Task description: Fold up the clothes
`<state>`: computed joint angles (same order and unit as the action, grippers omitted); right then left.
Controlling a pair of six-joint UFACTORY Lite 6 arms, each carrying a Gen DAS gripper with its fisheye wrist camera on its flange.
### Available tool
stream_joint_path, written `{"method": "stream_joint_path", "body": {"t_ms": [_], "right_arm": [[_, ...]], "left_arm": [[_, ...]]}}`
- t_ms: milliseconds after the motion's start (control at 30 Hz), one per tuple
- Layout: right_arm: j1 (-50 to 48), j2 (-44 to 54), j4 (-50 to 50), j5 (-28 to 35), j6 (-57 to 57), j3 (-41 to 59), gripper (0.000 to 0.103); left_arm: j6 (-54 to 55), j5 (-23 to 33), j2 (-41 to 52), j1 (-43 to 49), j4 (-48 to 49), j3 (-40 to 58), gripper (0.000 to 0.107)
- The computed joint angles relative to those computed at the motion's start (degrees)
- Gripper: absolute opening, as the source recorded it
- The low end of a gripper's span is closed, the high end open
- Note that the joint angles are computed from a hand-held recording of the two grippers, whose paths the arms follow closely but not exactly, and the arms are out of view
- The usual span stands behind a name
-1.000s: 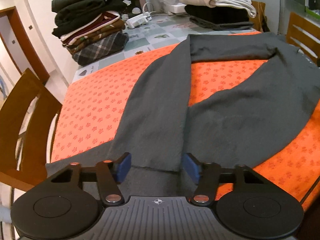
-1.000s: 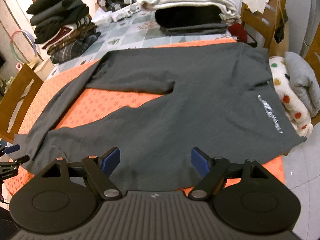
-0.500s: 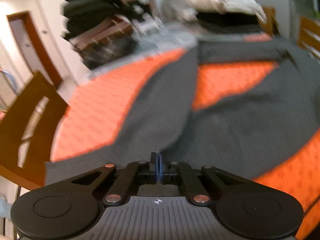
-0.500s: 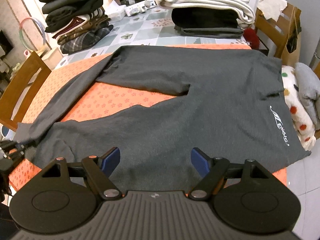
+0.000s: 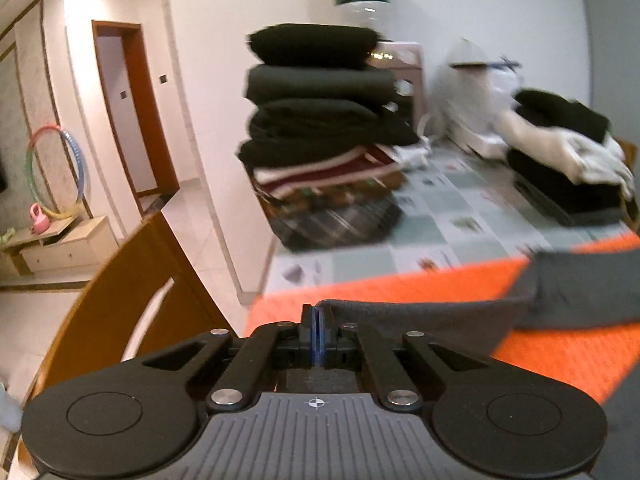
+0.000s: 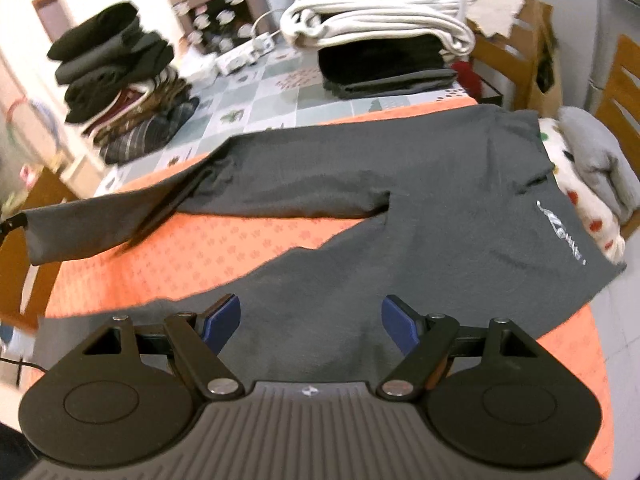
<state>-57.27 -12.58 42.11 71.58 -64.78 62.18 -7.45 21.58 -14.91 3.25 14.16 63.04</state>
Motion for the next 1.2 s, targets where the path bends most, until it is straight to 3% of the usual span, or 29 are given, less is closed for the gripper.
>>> {"method": "stream_joint_path", "body": {"t_ms": [133,233,433,667,733,933,1200], "right_arm": [[3.4,-8.4,0.0,-3.3,6.9,-6.3,0.083],[6.8,-14.4,-1.2,-5.3,13.0,-10.0,0.083],[13.8,-23.3,-5.9,-7.4,24.9,-13.3,0.083],[16.0,-29.0,-11.3,-6.7,33.0,-13.9,0.083],[16.0,-29.7,-12.1,-6.4,33.8,-13.9,0.083],[12.4,-30.7,-11.6,-5.0,31.4,-14.5,0.083],[6.6,-30.0,-9.6,-3.6,24.9,-15.3,0.083]], "left_arm": [[16.6,0.3,15.4,7.6,-15.1,15.4,0.004],[21.9,2.1,25.4,10.4,-19.9,25.6,0.004],[24.6,5.7,42.9,11.8,-21.8,42.9,0.004],[21.1,4.4,52.5,11.2,-17.5,50.5,0.008],[21.6,3.9,53.5,11.6,-18.6,51.2,0.024],[32.4,1.5,46.5,13.3,-28.5,41.3,0.049],[56.6,1.7,26.9,16.5,-49.4,16.7,0.059]]}}
